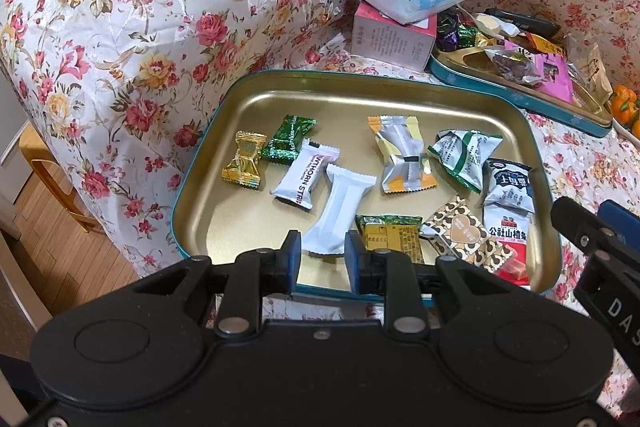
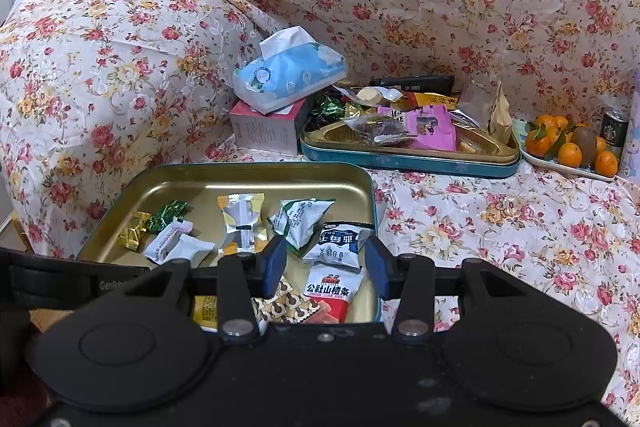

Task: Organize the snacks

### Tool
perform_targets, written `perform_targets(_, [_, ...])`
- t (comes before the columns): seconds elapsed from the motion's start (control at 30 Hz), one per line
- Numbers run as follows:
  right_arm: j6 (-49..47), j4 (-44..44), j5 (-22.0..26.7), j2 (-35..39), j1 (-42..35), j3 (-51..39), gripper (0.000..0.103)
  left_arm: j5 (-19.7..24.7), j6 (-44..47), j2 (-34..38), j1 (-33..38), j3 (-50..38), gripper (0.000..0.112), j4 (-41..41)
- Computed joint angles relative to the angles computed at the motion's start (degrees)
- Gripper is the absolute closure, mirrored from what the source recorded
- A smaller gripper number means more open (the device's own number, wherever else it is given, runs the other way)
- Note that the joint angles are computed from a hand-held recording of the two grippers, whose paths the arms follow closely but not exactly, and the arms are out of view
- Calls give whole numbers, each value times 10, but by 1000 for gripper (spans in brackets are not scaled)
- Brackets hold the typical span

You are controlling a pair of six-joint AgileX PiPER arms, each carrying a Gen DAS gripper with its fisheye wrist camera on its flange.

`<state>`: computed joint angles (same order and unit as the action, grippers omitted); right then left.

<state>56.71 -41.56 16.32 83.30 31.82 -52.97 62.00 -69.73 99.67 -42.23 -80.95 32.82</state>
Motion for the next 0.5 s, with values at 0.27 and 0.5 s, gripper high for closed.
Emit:
perform_targets(0.27, [3, -3, -2, -4, 1, 4, 57, 9, -2, 0, -5, -4, 78, 0])
perform_targets(0.5, [11, -8, 1, -9, 4, 5, 57, 15, -5, 0, -9, -5, 78, 0])
